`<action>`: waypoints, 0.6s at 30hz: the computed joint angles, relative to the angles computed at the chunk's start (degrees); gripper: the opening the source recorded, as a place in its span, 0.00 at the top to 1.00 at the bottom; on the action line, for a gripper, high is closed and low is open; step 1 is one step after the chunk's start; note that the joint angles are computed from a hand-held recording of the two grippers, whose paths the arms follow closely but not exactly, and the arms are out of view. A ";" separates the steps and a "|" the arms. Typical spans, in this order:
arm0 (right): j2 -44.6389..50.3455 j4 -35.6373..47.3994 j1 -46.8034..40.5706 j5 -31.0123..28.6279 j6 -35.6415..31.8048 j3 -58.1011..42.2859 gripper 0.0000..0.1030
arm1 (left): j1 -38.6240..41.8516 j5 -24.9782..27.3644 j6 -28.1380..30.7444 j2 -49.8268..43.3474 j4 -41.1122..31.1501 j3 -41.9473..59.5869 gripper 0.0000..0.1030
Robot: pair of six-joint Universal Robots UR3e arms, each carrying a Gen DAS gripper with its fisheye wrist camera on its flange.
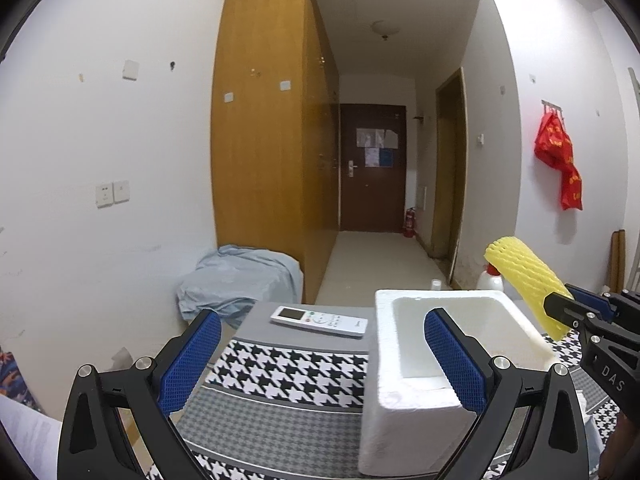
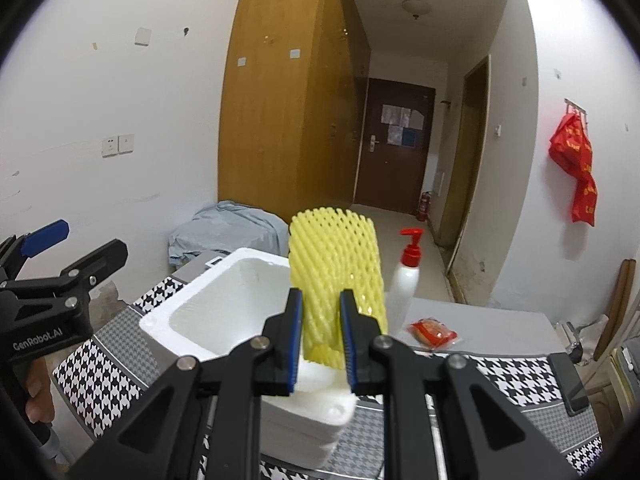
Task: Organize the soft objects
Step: 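Lower the yellow net into the foam box and open the right gripper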
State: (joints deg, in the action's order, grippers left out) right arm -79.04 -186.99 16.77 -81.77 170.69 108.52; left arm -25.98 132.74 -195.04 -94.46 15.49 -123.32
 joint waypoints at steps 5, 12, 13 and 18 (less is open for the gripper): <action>1.25 0.74 1.29 -0.20 -0.15 -1.58 0.79 | 0.86 0.62 -0.35 1.13 0.72 -1.70 0.01; 3.61 2.41 1.18 1.02 0.48 -4.24 0.79 | 0.84 0.91 -0.27 1.08 0.90 -1.89 0.01; 3.52 2.28 0.93 1.48 0.61 -3.79 0.79 | 0.88 0.87 -0.38 1.13 0.99 -2.04 0.01; 3.92 2.81 -0.55 4.23 0.70 -3.90 0.78 | 1.39 0.17 -0.25 1.23 1.89 -2.76 0.01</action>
